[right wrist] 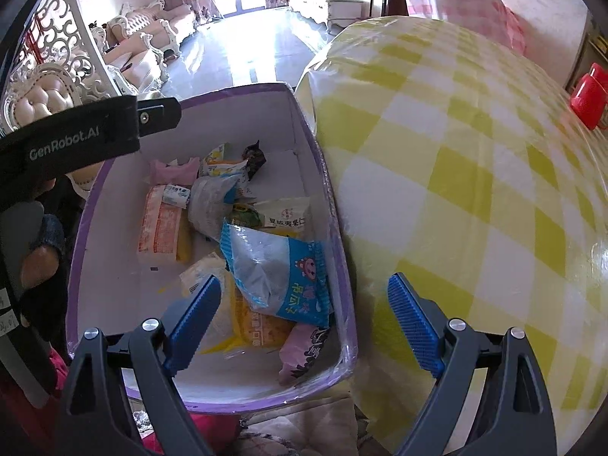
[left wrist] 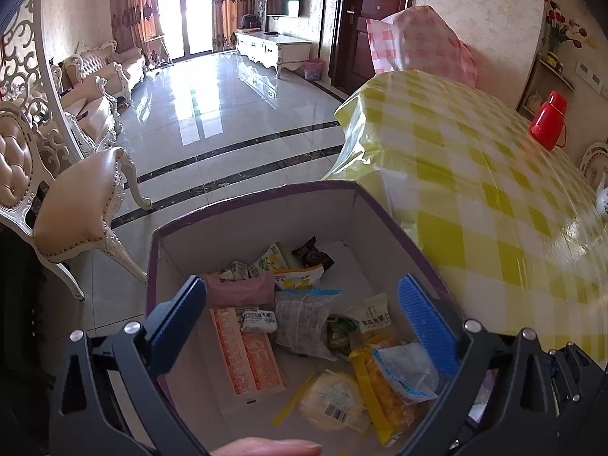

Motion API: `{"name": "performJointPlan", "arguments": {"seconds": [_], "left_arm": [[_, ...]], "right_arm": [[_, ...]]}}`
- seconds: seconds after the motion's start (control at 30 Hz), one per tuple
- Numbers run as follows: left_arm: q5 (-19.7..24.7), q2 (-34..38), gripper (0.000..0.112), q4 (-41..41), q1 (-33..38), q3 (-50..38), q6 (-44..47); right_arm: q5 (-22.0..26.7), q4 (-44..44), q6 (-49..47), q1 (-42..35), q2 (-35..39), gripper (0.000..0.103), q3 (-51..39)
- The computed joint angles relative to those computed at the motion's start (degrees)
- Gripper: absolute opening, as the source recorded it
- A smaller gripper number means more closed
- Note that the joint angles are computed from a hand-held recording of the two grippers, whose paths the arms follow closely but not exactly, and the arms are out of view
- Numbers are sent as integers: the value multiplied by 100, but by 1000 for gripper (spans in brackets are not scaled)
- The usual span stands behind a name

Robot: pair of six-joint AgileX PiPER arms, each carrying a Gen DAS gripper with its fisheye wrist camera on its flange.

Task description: Organize snacks

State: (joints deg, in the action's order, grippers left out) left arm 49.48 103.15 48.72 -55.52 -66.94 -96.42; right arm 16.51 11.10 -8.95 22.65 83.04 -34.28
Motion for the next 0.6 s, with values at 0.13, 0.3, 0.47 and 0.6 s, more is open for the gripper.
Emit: {"name": "performJointPlan", "arguments": {"seconds": [0.13, 0.3, 0.47, 0.6], "left_arm": [[-12, 11, 101, -8, 5, -5, 11], [-6, 14, 101, -6, -2, -10, -3], [-1, 17, 101, -14, -5, -15, 7], [7, 15, 101, -16, -4, -18, 14]], "right_arm": [[5, -48, 52, 23, 13, 87, -13], [9, -87, 89, 16, 17, 87, -15], [-11, -72, 74, 20, 17, 87, 4], [-22, -98, 108, 32, 18, 87, 7]]}}
